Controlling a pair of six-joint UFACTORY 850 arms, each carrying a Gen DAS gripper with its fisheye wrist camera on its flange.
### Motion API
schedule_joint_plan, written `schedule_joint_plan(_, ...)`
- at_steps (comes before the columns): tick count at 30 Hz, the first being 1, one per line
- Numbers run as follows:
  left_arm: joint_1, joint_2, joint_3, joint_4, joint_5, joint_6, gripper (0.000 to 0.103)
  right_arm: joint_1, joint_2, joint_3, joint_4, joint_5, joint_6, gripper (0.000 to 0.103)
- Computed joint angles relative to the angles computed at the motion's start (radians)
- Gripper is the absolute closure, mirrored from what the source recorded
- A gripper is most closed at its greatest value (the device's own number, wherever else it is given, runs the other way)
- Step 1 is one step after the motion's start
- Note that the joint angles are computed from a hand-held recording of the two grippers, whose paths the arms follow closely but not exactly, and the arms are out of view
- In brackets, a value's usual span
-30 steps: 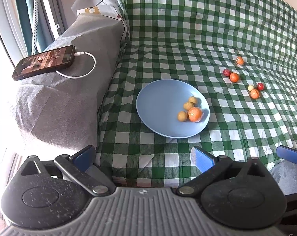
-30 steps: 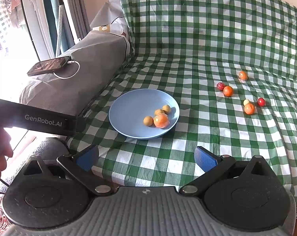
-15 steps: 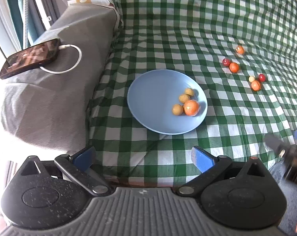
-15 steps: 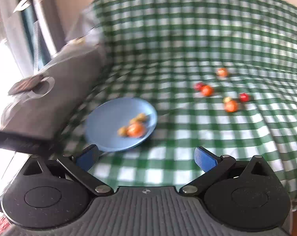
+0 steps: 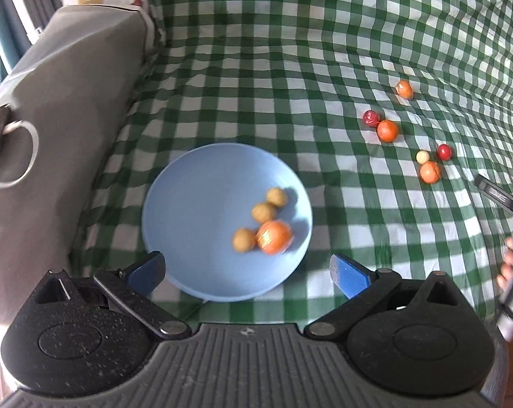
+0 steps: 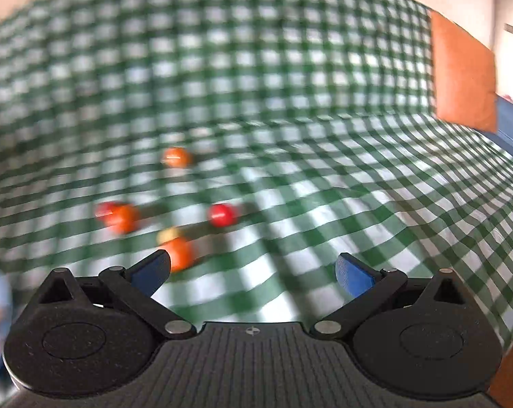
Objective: Organize fruits
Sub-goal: 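Grasp a red cherry tomato with the right gripper while the left gripper grasps a pale yellow fruit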
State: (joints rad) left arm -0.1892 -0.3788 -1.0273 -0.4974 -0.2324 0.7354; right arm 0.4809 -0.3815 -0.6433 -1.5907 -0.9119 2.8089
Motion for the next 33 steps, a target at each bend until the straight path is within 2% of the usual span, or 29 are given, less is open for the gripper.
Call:
schedule_joint_plan(4,-0.040,-0.056,-0.058,0.205,-0.003,-0.235,0.000,-0.161,-0.112,-0.071,-0.197,0.081,0.030,0.001)
schedule_joint_plan(7,-0.065,-0.100,-0.101,0.352,-0.011,-0.391,0.000,-0.233,-0.183,-0.137,-0.314,0.122,0.052,0.001)
schedule_joint_plan(8,-0.074,-0.113,-0.113,0.390,-0.010,-0.435,0.000,-0.246,-0.200,-0.151,-0.351,0.123,0.072,0.002)
schedule_joint_plan(10,-0.091,-0.146,-0.147,0.433,-0.013,-0.483,0.000,-0.261,-0.227,-0.175,-0.394,0.107,0.090,0.013)
schedule_joint_plan(11,-0.101,-0.165,-0.168,0.439,-0.018,-0.494,0.000,-0.268,-0.234,-0.182,-0.405,0.107,0.089,0.034)
schedule_joint_plan(12,-0.112,-0.185,-0.192,0.417,-0.026,-0.478,0.000,-0.276,-0.237,-0.184,-0.433,0.132,0.099,0.070)
schedule_joint_plan(13,-0.123,-0.205,-0.217,0.374,-0.033,-0.440,0.000,-0.276,-0.238,-0.185,-0.427,0.142,0.098,0.073)
schedule_joint_plan(15,-0.145,-0.239,-0.263,0.278,-0.045,-0.345,0.000,-0.251,-0.240,-0.174,-0.365,0.092,0.096,0.073)
schedule_joint_plan(18,-0.183,-0.310,-0.362,0.058,-0.097,-0.125,0.000,-0.191,-0.231,-0.137,-0.155,0.009,0.100,0.073)
schedule_joint_plan(20,-0.218,-0.376,-0.449,0.014,-0.144,-0.099,0.000,-0.163,-0.209,-0.090,-0.057,-0.007,0.157,0.073)
schedule_joint_plan(25,-0.301,-0.567,-0.719,0.024,-0.332,-0.162,0.000,-0.175,-0.208,-0.035,-0.020,-0.016,0.274,0.072)
schedule_joint_plan(30,-0.363,-0.705,-0.904,0.169,-0.404,-0.333,0.000,-0.166,-0.229,-0.050,-0.011,-0.044,0.244,0.070)
schedule_joint_plan(33,-0.374,-0.767,-0.985,0.220,-0.455,-0.409,0.001,-0.163,-0.229,-0.047,-0.020,-0.048,0.263,0.070)
